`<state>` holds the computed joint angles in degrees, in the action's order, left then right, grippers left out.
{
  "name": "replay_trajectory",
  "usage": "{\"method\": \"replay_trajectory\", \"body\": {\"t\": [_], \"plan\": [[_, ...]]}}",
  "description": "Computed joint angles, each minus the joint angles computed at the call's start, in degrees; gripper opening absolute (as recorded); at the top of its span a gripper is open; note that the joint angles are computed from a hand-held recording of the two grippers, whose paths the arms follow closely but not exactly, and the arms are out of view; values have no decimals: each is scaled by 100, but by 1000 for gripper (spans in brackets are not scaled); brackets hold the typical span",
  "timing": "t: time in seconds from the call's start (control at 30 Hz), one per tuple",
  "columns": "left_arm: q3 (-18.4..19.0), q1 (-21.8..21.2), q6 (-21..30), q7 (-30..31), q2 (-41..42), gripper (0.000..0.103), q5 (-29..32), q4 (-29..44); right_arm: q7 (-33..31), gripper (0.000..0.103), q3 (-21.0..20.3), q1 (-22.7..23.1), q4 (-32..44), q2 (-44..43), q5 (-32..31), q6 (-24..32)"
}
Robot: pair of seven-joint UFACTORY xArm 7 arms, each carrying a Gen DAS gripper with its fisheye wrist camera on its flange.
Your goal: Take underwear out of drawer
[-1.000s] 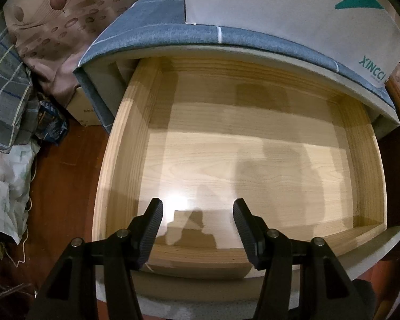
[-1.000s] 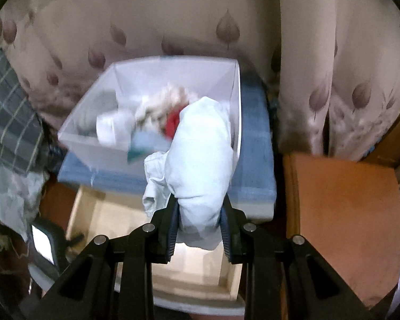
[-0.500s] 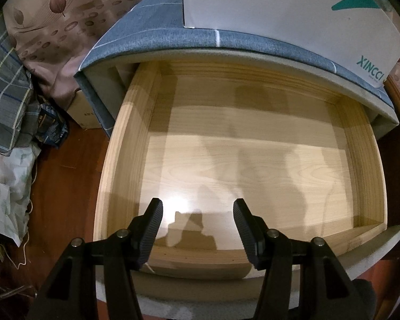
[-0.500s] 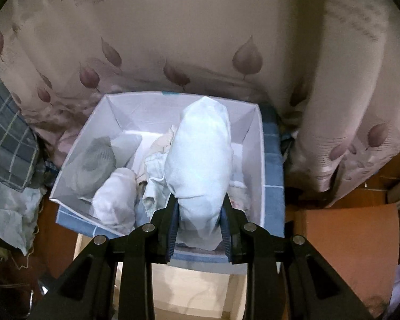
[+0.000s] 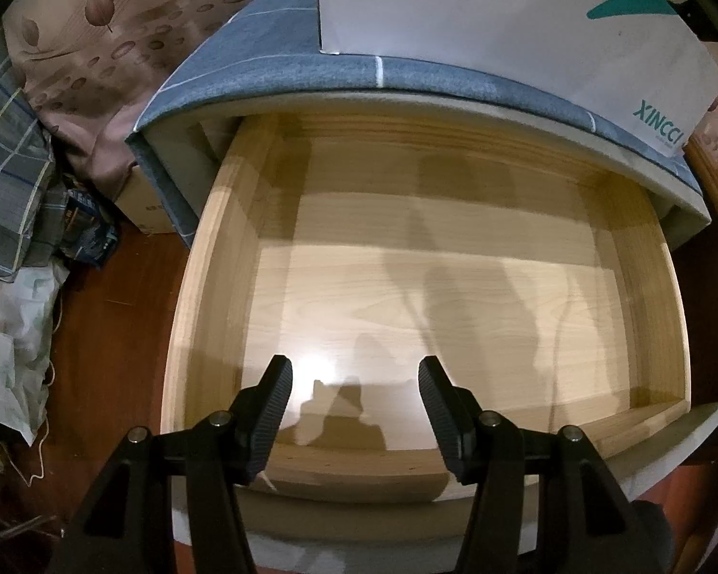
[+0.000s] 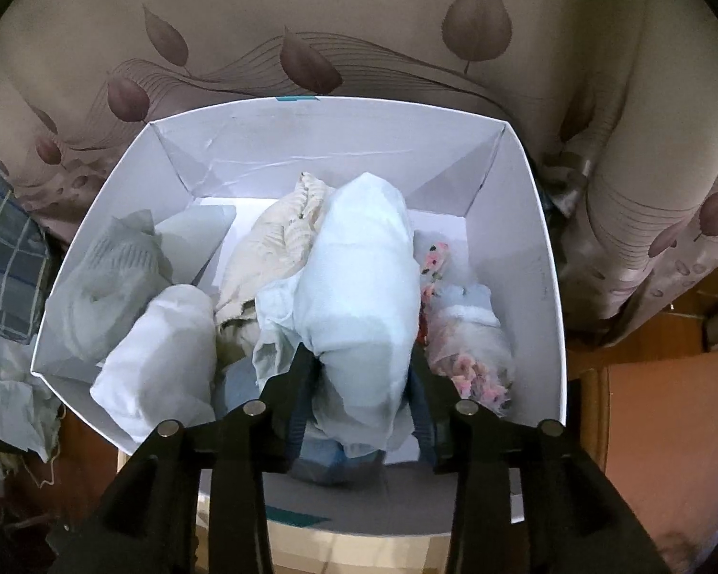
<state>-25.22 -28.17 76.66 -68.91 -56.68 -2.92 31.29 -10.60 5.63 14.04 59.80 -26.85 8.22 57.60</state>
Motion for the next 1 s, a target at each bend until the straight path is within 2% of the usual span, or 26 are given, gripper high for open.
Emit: {"method": "replay_trajectory", "body": {"t": [0.17,0.27,0.33,0.53,0.67,0.8,1.0], "plan": [[-4,10,-38,15,52,56,28,17,89,61,70,-61,-103,-74,-174,-158],[-33,23,-29,4,93,56,69,42,66,63,-24,-61,-2,-126,-140,-50],[-45,26,-36,5,133,56,90,60,4,74,-90,-43,40,-215,-54,-5],[-60,3,-46,-14,144,56,137,83,-397,87,-235,45,-3,-855,91,305],[-32,-5,-33,-125,-38,56,95,23,-619,88,-485,107,-84,-1390,406,888],[-73,17,54,-233,-229,56,84,44,-675,89,-627,-41,-439,-2001,472,1467],[-207,28,157,-191,-177,56,124,213,-843,90,-705,-306,-1746,-3281,338,1701]]}}
